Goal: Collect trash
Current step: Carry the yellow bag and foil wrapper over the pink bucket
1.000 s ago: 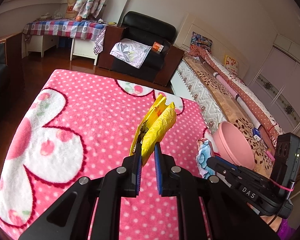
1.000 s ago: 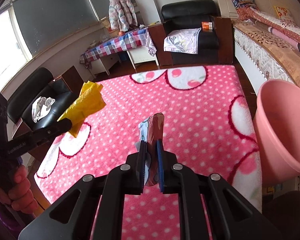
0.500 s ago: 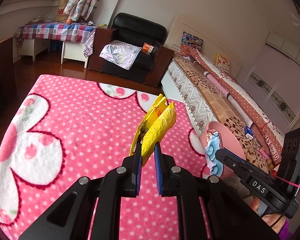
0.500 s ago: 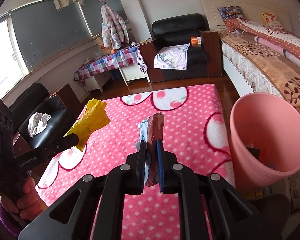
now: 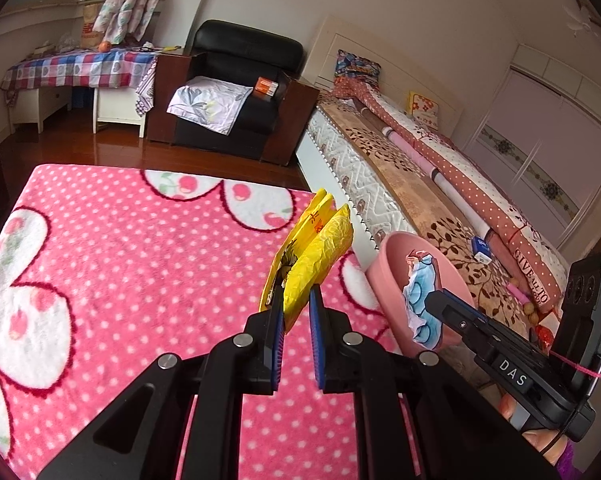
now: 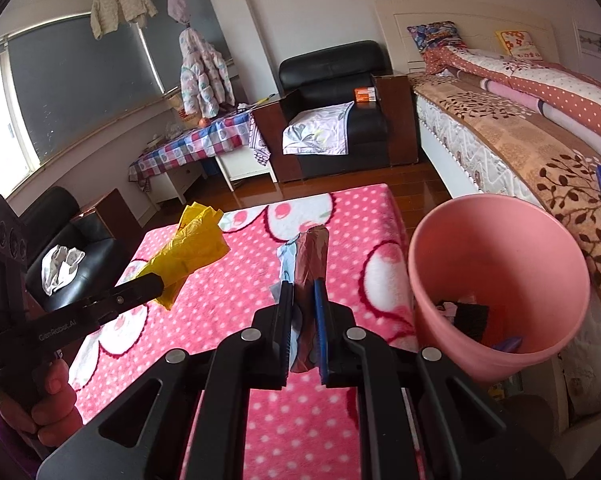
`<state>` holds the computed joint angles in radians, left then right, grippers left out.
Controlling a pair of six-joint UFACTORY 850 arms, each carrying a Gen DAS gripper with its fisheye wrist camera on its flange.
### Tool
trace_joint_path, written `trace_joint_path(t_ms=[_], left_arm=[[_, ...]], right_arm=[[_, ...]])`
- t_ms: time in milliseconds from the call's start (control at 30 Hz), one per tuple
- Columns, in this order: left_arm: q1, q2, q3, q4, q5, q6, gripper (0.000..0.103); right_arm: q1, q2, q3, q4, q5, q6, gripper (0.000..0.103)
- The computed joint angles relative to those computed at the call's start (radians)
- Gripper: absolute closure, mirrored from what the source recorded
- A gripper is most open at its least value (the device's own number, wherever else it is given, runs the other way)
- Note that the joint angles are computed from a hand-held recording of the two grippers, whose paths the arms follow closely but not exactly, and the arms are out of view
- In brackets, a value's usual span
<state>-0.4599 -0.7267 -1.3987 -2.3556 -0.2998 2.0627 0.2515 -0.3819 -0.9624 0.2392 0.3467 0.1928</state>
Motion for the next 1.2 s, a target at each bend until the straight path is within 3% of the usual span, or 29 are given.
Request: trace_joint_path(t_ms=[633,1200], left_arm=[[-0.088,-0.148,-0.253,0.501,0.081,-0.448,0.092],[-0.147,-0.322,-0.537,1.283,0.066,-1.195,0.092]], right_arm=[[-0.115,0.013,0.058,0.003,0.053,0.051,0.092],[-0.203,-0.03,0.053,-0.024,0.054,0.105,0.092]])
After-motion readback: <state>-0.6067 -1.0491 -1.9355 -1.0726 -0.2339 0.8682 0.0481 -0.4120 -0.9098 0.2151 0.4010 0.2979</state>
